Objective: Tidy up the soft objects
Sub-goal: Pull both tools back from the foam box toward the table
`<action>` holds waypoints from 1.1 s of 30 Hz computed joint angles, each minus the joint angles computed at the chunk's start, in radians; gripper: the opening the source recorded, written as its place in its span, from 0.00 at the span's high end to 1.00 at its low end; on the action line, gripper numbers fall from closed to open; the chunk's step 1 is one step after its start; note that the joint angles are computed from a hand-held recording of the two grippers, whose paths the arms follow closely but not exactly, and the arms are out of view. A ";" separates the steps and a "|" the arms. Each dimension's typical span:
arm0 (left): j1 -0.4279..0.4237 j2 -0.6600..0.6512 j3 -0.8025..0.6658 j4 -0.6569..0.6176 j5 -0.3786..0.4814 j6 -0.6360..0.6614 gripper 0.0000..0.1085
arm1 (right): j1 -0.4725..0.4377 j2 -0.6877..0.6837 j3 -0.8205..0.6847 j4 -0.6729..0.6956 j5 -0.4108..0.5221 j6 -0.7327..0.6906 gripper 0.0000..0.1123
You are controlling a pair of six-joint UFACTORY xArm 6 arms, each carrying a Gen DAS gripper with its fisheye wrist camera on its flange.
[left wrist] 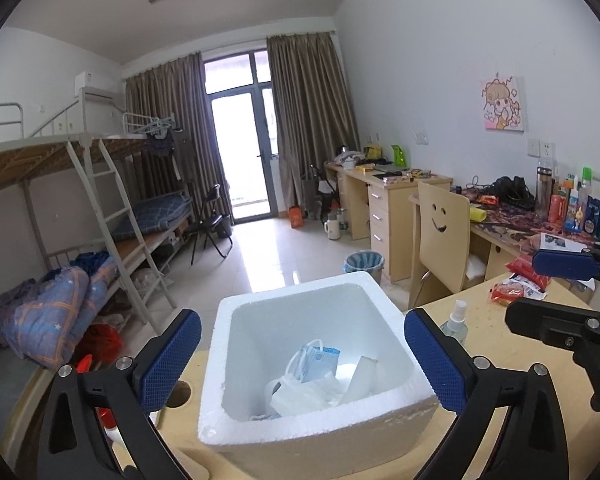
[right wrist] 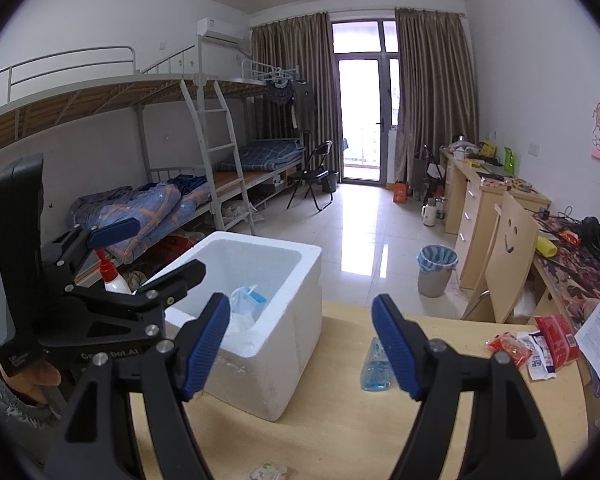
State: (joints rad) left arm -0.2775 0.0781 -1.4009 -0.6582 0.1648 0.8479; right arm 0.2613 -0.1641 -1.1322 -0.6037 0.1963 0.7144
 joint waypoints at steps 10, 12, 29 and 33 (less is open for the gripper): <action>-0.005 -0.094 0.090 -0.031 -0.010 0.021 0.06 | 0.016 -0.085 0.048 -0.098 0.024 0.078 0.31; -0.006 -0.120 0.110 -0.040 -0.009 0.023 0.06 | 0.018 -0.103 0.059 -0.099 0.028 0.081 0.29; -0.033 -0.366 0.306 -0.217 -0.021 0.178 0.06 | 0.092 -0.299 0.178 -0.337 0.113 0.322 0.13; -0.031 -0.416 0.345 -0.216 -0.022 0.171 0.06 | 0.118 -0.341 0.198 -0.402 0.152 0.373 0.09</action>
